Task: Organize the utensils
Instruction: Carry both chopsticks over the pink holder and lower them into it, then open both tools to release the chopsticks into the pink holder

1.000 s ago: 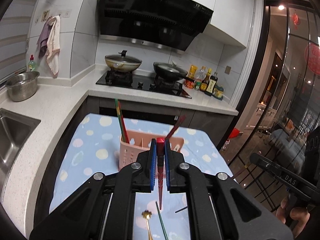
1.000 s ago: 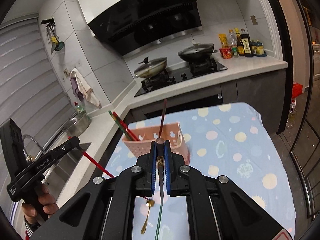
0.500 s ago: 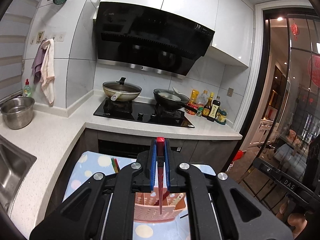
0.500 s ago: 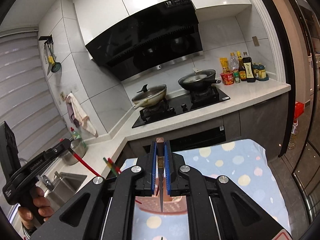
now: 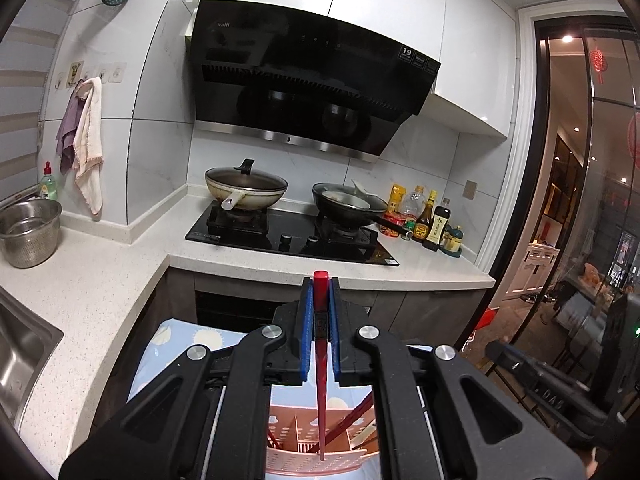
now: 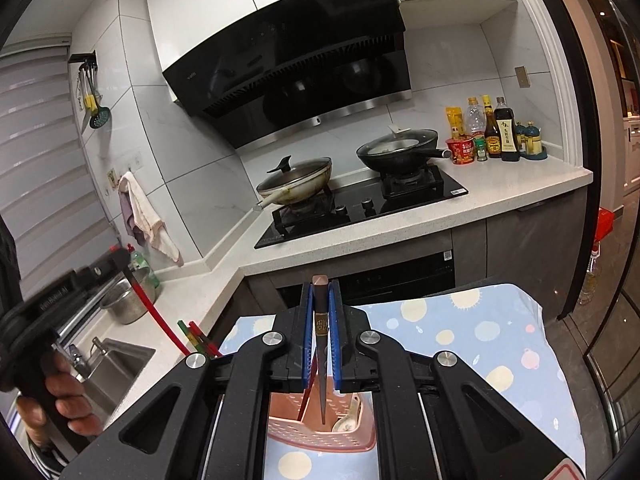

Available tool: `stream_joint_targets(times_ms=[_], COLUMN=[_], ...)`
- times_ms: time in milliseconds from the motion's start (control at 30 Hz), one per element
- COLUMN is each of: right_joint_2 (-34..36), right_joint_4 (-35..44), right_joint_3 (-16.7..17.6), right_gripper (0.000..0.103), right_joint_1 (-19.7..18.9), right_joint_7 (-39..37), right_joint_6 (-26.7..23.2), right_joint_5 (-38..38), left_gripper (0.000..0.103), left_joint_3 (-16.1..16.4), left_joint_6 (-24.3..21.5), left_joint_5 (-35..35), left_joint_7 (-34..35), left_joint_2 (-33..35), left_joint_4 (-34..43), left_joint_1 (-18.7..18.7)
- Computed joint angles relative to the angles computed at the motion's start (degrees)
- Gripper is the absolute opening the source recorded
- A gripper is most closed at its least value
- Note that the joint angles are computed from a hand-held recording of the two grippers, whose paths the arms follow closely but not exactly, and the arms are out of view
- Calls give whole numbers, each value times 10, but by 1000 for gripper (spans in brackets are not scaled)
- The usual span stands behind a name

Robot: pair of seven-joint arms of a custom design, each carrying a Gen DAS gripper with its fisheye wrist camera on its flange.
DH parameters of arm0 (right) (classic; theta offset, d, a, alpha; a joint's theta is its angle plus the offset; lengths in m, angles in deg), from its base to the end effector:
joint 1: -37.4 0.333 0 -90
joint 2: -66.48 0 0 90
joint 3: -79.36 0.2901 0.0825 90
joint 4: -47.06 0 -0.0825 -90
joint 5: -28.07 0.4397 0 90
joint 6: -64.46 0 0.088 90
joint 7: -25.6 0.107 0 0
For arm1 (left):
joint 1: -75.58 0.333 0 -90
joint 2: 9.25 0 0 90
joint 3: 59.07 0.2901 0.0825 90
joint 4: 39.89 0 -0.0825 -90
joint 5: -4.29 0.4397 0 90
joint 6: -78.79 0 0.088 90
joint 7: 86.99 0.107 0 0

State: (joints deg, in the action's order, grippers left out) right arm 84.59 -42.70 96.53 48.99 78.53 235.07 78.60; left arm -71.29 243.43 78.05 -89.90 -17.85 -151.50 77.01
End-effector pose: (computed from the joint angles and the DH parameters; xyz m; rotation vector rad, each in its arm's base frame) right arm 0.6853 0.2817 0.5358 -1.5773 1.1846 -0.3464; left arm 0.5907 -0.1749 0.5966 -1.6516 1.1874 -1.1461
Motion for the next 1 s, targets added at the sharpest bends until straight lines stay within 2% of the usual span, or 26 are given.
stream_joint_targets(times_ms=[300, 633, 700, 733, 800, 833, 1000], right_joint_2=[29, 54, 59, 60, 59, 57, 50], right_joint_4=[18, 25, 28, 27, 23, 18, 7], right_joint_3=[-12, -29, -28, -27, -24, -24, -11], right_gripper=[7, 7, 10, 17, 28, 33, 37], right_joint_1=[13, 26, 24, 23, 20, 20, 8], right_joint_7=[55, 137, 151, 156, 163, 168, 164], right_joint_6=[-16, -35, -38, -36, -27, -20, -16], right_joint_5=[-64, -153, -164, -166, -170, -174, -177], left_gripper=[7, 7, 8, 15, 42, 43, 44], left_joint_3=[8, 28, 30, 30, 31, 30, 30], left_joint_6=[4, 8, -2, -8, -23, -27, -33], left_joint_5=[13, -80, -110, -121, -126, -113, -123], left_joint_7=[-17, 55, 81, 89, 84, 66, 67], left_joint_2=[21, 53, 57, 59, 58, 55, 50], left_joint_4=[20, 3, -1, -2, -8, -14, -28], left_joint_1=[-1, -16, -20, -21, -23, -23, -22])
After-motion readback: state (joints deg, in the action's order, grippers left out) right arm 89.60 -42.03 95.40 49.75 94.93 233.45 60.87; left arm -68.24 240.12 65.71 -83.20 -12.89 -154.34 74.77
